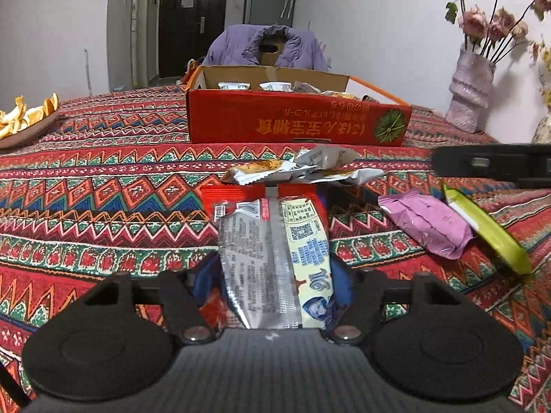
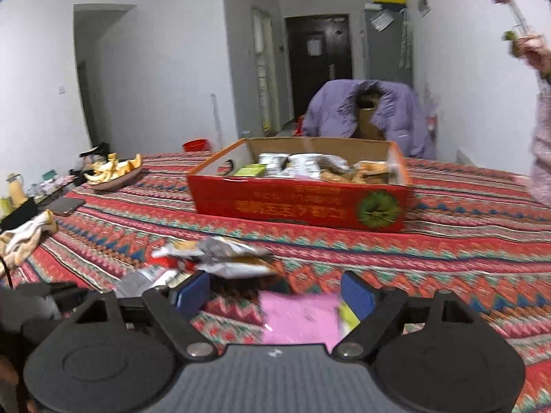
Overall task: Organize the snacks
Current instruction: 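Grasp a silver-and-blue packet with the left tool while the right tool grasps a cookie packet, then carry both packets over the box and lower them inside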
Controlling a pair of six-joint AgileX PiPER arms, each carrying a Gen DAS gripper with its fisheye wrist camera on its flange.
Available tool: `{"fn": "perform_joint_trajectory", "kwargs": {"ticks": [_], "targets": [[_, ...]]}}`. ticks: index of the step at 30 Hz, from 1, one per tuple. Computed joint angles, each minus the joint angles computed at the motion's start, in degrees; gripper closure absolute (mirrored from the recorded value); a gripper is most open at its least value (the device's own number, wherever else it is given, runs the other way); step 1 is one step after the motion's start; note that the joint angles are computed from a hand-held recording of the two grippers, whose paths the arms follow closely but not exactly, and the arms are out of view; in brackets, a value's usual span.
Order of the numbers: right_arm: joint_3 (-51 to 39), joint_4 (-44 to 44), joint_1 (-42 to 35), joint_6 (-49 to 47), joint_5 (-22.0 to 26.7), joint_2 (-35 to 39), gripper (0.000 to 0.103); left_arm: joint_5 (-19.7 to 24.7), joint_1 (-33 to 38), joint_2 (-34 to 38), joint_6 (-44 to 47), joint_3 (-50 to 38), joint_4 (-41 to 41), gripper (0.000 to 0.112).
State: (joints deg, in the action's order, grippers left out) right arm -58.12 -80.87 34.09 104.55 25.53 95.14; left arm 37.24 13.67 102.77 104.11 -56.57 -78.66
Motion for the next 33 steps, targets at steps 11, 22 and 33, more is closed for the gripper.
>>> {"fn": "perform_joint_trajectory", "kwargs": {"ticks": [11,22,33], "targets": [[-23.3,25.0,-7.8,-18.5,-10.4,20.3,0.026,9.7,8.6,-2.7,-4.3,-3.2,8.6,0.056],[-23.8,20.6,-4.9,-19.7,-4.2,21.7,0.057,18.3,14.5,-6.1,-8.6,-5.8,6.0,0.056],[4.6,-3.7,5.0,9.7,5.6,-3.9,0.057,14.0,11.4,-14.1,-6.8,2.2,3.0,0.056]]}}
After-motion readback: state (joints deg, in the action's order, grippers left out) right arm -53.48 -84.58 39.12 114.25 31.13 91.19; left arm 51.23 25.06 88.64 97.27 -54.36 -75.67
